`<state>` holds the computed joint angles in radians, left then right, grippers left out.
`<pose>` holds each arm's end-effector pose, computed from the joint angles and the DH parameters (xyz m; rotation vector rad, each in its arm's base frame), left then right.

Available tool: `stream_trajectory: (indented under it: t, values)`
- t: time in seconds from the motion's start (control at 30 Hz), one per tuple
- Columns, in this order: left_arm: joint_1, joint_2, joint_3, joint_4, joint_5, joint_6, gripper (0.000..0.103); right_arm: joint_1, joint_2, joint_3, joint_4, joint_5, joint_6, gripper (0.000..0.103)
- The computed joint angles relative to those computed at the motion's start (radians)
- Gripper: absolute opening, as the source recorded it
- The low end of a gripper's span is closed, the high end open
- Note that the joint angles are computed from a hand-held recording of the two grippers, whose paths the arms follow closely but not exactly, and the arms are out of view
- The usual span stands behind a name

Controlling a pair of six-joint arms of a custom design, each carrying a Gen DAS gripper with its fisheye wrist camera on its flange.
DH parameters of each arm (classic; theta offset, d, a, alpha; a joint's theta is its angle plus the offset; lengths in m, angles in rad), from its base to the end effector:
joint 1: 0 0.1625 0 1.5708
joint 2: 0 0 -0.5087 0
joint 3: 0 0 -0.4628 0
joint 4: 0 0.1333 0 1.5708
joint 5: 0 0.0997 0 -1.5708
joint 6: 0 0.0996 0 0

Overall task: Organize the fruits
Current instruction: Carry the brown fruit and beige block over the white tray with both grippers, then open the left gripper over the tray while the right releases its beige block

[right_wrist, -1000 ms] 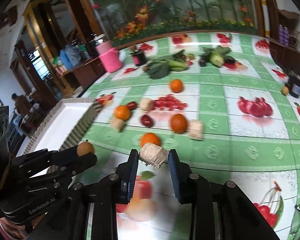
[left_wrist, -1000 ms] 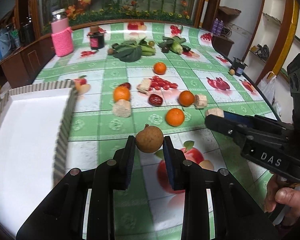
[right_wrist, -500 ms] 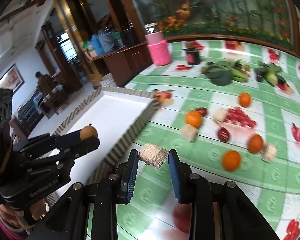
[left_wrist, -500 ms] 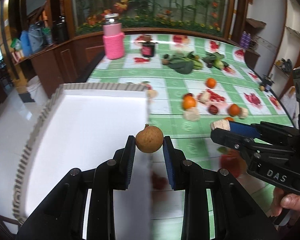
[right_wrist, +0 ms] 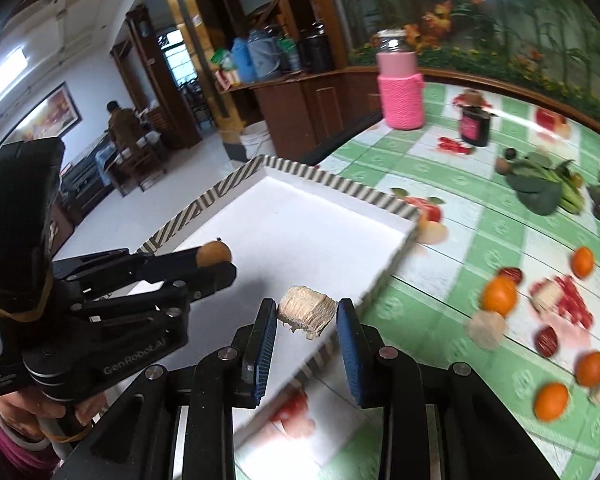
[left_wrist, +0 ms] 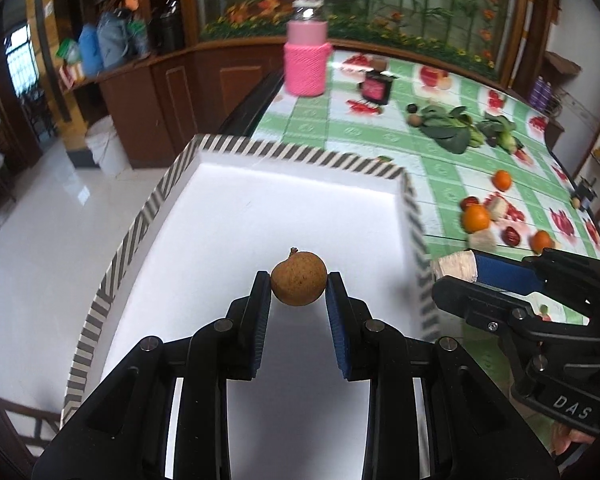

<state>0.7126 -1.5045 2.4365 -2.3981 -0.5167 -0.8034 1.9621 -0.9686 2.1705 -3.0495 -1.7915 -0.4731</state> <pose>-0.1617 -0.4303 0.2392 0.1280 2.2096 -0.8726 0.3233 -0.4913 0.0838 1.1682 -2.6388 0.3885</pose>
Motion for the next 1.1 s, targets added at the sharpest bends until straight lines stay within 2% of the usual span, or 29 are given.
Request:
stream_trajectory:
  t: [0.27,0.43,0.53,0.57,0.63,0.67,0.7,0.9,1.03,1.1]
  values:
    - [0.053,-0.020,-0.008,0.040,-0.034,-0.035,0.027,0.016,0.090,-0.069,0.059,-0.034,-0.039,0.030]
    - [0.082,-0.028,-0.005,-0.001,-0.050,-0.019,0.027,0.017,0.118,-0.081,0.080,-0.053,-0.058,0.030]
    - [0.090,-0.030,-0.001,-0.017,-0.046,-0.014,0.027,0.023,0.126,-0.071,0.055,-0.077,-0.103,0.031]
    - [0.091,-0.031,0.001,-0.020,-0.042,-0.016,0.030,0.024,0.125,-0.067,0.047,-0.081,-0.108,0.032]
    - [0.094,-0.033,0.008,-0.060,-0.055,0.000,0.044,0.020,0.115,-0.061,0.050,-0.068,-0.094,0.032]
    - [0.094,-0.035,0.013,-0.085,-0.061,0.011,0.054,0.019,0.108,-0.058,0.050,-0.061,-0.087,0.033]
    - [0.092,-0.037,0.019,-0.107,-0.059,0.020,0.058,0.018,0.097,-0.050,0.045,-0.055,-0.080,0.033]
    - [0.044,-0.040,0.031,-0.088,-0.016,-0.021,0.058,0.006,0.023,0.006,-0.005,-0.019,-0.055,0.033]
    - [-0.017,-0.017,0.039,-0.046,0.030,-0.077,0.058,-0.009,-0.032,0.049,-0.049,-0.008,-0.036,0.033]
    - [-0.045,0.003,0.047,-0.092,0.029,-0.064,0.058,-0.015,-0.062,0.075,-0.077,-0.015,-0.034,0.033]
